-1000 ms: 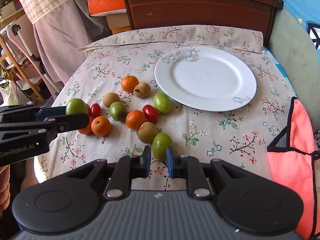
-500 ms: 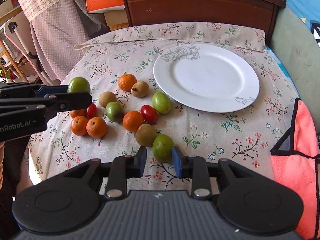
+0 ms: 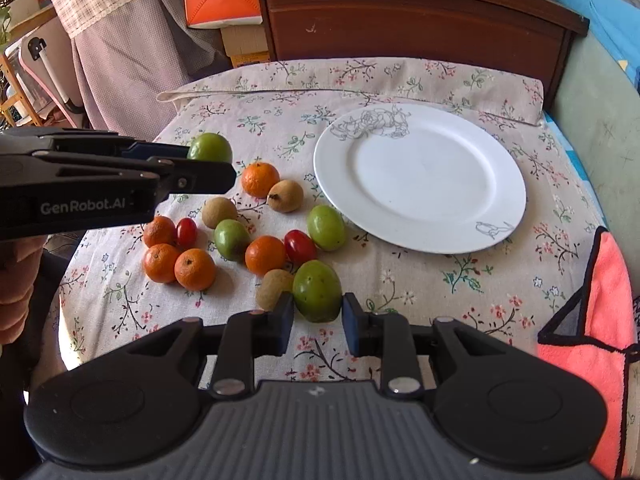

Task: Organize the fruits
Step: 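Carry both green jujubes onto the white plate and open both tools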

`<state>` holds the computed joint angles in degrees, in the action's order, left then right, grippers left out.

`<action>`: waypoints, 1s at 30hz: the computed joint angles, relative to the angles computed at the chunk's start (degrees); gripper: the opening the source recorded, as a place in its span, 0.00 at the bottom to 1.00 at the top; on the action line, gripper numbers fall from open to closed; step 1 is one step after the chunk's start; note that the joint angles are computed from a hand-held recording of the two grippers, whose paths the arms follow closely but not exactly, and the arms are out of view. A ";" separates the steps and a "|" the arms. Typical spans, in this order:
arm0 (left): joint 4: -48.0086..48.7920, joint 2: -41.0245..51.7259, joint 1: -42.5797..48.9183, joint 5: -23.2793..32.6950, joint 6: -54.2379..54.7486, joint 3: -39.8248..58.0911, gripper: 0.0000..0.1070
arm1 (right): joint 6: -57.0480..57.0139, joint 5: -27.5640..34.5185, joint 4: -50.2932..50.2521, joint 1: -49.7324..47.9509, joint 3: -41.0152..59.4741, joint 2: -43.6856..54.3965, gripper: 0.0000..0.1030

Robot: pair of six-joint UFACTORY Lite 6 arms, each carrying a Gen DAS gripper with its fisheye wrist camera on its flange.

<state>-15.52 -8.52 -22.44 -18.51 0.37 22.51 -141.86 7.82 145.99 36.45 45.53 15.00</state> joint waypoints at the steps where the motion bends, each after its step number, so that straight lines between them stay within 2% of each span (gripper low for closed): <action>1: 2.16 1.17 0.48 -0.28 -1.82 0.86 0.26 | -0.55 0.06 0.56 -0.37 0.33 -0.06 0.25; 7: 14.17 10.00 2.96 -2.01 -12.91 7.93 0.26 | 0.77 0.44 -0.81 -3.94 4.89 3.08 0.25; 20: 22.93 28.94 4.24 -2.13 -18.92 26.60 0.26 | 4.04 0.26 -5.32 -9.14 19.17 15.35 0.25; 30: 24.41 37.64 3.95 0.05 -19.39 36.19 0.26 | 24.27 -0.30 -23.64 -11.75 28.40 22.97 0.25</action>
<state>8.89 29.11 -18.49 -18.46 -19.02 58.70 -117.59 7.52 122.35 24.70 73.93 37.97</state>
